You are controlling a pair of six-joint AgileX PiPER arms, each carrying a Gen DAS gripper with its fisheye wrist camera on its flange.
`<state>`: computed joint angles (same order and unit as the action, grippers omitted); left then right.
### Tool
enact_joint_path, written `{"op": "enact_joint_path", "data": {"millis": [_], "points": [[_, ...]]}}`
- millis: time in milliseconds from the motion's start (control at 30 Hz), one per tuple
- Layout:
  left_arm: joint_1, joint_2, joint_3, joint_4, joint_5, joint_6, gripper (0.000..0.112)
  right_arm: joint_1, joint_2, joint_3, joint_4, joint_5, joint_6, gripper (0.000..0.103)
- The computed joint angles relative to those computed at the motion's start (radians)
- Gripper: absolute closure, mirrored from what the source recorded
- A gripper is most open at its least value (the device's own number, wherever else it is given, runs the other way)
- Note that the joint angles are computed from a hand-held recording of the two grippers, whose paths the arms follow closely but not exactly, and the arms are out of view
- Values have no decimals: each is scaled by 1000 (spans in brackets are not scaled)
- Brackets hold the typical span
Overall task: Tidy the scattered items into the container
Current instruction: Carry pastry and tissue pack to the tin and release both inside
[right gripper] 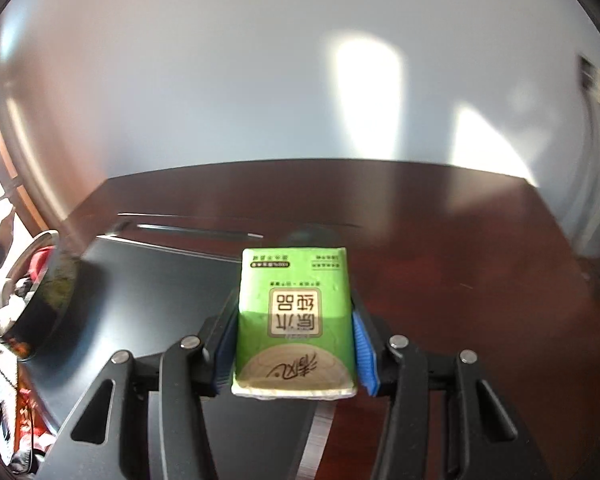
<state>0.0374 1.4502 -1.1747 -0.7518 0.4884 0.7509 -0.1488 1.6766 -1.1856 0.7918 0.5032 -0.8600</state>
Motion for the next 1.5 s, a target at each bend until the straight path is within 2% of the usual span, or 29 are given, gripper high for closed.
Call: {"op": "enact_joint_path", "data": {"millis": [200, 367, 433, 567, 633, 867, 967, 1033, 1200, 1267, 1400, 1433, 1500], "points": [[244, -32, 49, -25, -7, 63, 74, 129, 32, -46, 17, -7, 37, 53], [402, 22, 62, -27, -28, 90, 74, 227, 58, -88, 7, 3, 95, 53], [432, 49, 68, -42, -43, 99, 74, 297, 82, -136, -45, 0, 157, 53], [473, 115, 50, -53, -56, 112, 74, 429, 126, -239, -140, 16, 249, 53], [462, 115, 65, -28, -68, 69, 74, 483, 153, -295, -181, 29, 291, 53], [487, 167, 30, -38, -27, 99, 71, 600, 210, -408, -247, 57, 375, 53], [519, 167, 32, -114, 4, 171, 63, 646, 247, -470, -292, 82, 426, 53], [543, 152, 44, -167, 24, 214, 52, 679, 274, -513, -323, 97, 456, 53], [593, 110, 70, -251, 51, 283, 51, 772, 355, -653, -403, 134, 520, 53], [606, 96, 78, -247, 50, 281, 51, 813, 400, -727, -465, 147, 566, 53], [629, 89, 82, -215, 59, 258, 51, 869, 521, -905, -536, 225, 633, 52], [632, 84, 87, -213, 58, 258, 51, 877, 529, -913, -543, 220, 640, 51], [636, 72, 102, -206, 47, 255, 46, 893, 546, -929, -557, 212, 655, 38]]}}
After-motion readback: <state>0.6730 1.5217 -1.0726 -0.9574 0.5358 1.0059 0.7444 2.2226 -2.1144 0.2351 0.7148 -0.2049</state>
